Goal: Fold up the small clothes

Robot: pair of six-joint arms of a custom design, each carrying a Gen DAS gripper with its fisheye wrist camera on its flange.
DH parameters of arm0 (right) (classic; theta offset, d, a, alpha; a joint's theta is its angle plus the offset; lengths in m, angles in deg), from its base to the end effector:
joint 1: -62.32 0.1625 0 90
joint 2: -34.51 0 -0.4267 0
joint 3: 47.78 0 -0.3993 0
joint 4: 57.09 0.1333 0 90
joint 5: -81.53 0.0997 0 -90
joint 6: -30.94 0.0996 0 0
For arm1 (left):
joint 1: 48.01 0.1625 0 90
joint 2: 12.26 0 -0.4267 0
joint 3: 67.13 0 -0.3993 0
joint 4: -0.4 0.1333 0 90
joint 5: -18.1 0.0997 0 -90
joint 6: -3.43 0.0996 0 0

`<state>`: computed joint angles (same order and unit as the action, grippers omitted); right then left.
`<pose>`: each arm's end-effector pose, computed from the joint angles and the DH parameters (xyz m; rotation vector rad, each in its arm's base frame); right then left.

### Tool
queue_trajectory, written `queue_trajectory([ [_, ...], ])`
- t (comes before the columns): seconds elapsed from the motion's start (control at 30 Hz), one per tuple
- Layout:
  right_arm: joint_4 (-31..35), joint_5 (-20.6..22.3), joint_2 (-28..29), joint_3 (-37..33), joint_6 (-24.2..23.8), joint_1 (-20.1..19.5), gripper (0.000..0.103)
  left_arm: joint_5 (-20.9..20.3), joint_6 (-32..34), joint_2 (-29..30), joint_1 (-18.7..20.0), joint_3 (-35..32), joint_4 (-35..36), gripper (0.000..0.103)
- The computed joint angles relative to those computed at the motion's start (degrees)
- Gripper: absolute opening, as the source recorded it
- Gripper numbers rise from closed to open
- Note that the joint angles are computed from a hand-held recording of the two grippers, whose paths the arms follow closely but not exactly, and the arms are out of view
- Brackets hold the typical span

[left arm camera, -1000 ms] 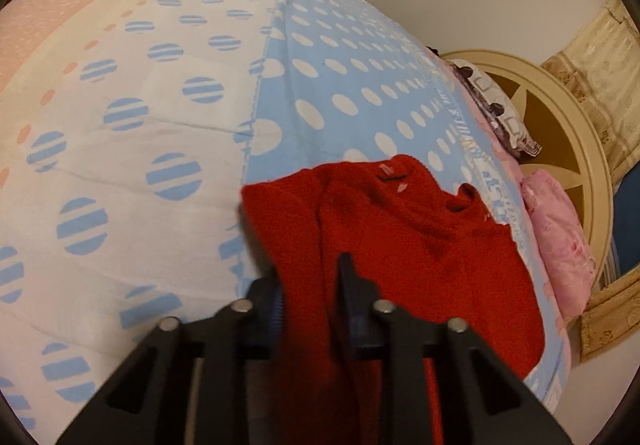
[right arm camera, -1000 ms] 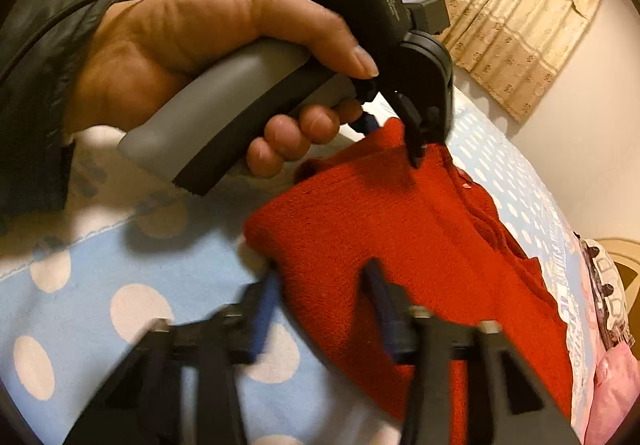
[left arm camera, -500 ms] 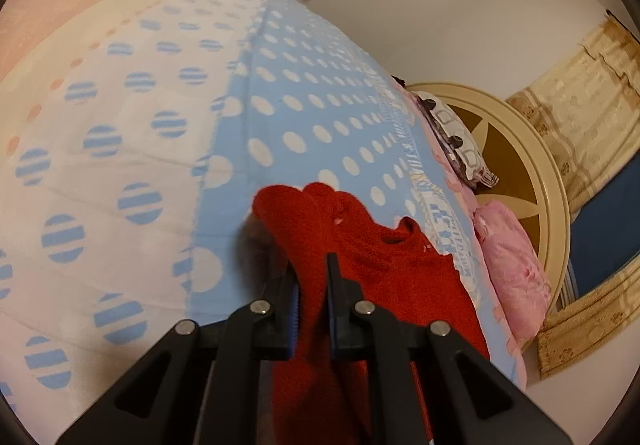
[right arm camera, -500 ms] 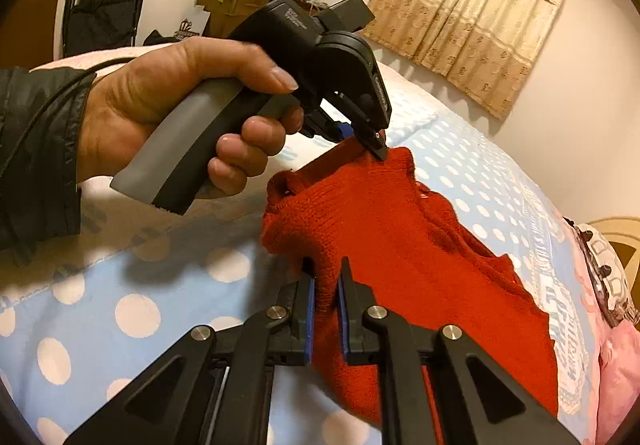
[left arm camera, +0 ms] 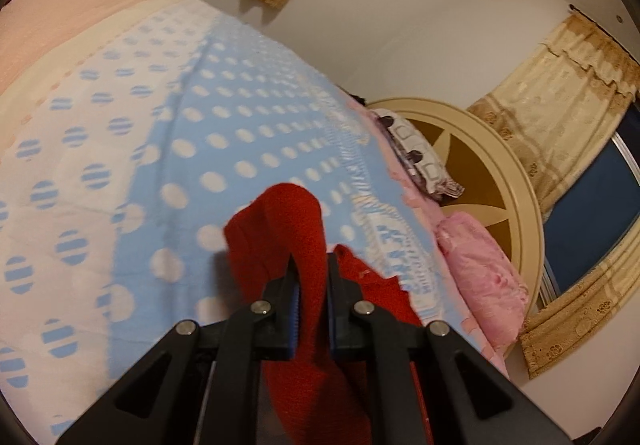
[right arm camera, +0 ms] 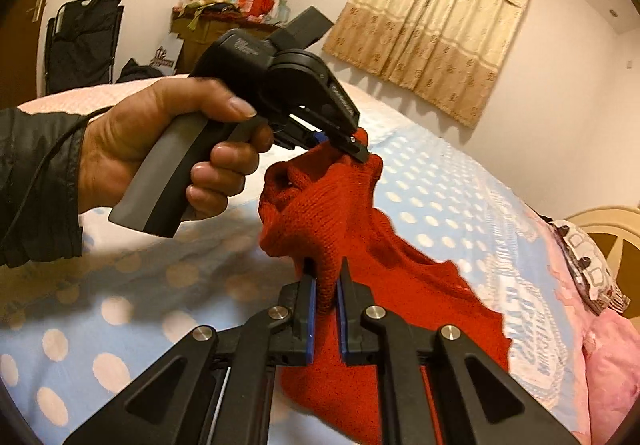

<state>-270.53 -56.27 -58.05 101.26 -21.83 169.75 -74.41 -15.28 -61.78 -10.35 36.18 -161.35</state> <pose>0.1473 -0.2703 0.3214 0.6250 -1.8396 0.9242 -0.4266 -0.4921 0.1010 -0.8500 -2.7780 0.3367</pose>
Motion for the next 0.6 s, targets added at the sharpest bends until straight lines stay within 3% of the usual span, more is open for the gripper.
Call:
queue_trajectory([
  [0.37,2.9,1.6,-11.3,2.1,1.1,-4.3,0.007,-0.9,-0.1,5.2,-5.6,-4.7,0.0,0.01],
  [0.6,7.5,3.0,-19.4,3.8,4.4,-8.5,0.007,-2.9,-0.2,9.3,-8.1,-7.3,0.5,0.01],
])
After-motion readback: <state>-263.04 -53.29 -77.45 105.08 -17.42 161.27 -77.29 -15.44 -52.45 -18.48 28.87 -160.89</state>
